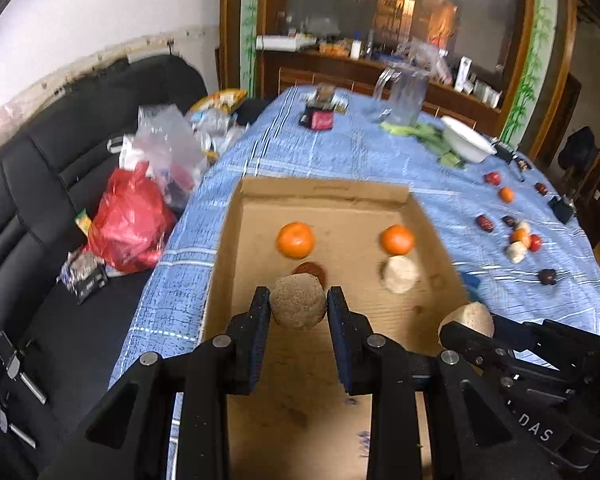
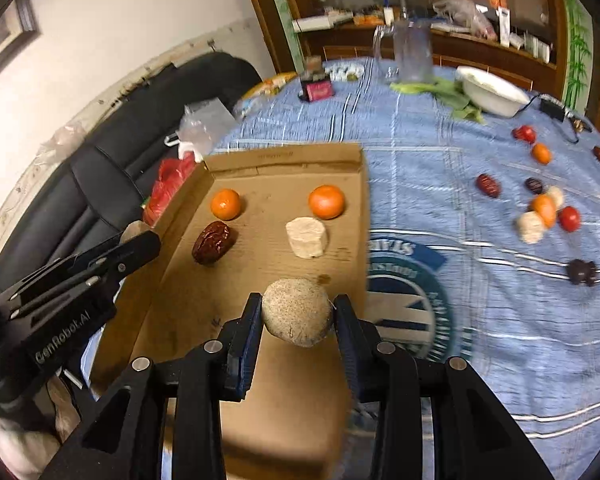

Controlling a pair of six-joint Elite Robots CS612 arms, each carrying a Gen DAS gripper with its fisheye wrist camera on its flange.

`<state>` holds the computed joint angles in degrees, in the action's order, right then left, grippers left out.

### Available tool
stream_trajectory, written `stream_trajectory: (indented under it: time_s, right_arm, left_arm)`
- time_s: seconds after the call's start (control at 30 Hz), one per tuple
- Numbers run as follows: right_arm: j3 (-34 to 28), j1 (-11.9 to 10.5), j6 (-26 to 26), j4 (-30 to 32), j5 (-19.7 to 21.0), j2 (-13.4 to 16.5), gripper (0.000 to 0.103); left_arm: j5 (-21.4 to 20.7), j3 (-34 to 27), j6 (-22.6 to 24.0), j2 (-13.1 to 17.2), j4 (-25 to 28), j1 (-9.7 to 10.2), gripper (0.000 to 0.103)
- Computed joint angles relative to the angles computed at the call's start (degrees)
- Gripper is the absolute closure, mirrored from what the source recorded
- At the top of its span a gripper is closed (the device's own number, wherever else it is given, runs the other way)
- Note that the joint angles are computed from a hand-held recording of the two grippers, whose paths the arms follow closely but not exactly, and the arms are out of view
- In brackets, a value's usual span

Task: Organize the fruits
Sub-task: 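Carry the tan ball and white bun over the cardboard box and lower them, then open the right tool to drop the bun while the left tool releases the ball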

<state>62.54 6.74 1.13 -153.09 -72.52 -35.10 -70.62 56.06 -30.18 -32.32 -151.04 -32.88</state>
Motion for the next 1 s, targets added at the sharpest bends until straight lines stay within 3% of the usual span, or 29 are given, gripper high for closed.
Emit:
stream_trajectory:
  time_s: [0.23,0.73,0.8,1.0]
  right_arm:
    - [-7.1,1.2,0.8,8.4,-2.2,4.1,0.064]
    - [-10.2,1.8,-0.3,10.8,-5.1,5.7,0.064]
    - [-10.2,1.8,-0.3,10.9,-4.9,5.7,0.064]
    - [-9.5,1.7,-0.8,10.2,-4.5,5.3,0.057]
  left_arm:
    - [-3.1,-2.7,-0.9,1.5,5.1,1.35,0.075]
    - [-4.2,-8.3,-1.6,4.1,15.2,1.54,0.075]
    - [-4.3,-8.5,-1.9,4.2,15.6,1.64,0.066]
    - [-4.9,-8.6,-1.8,4.1,15.6,1.6,0.054]
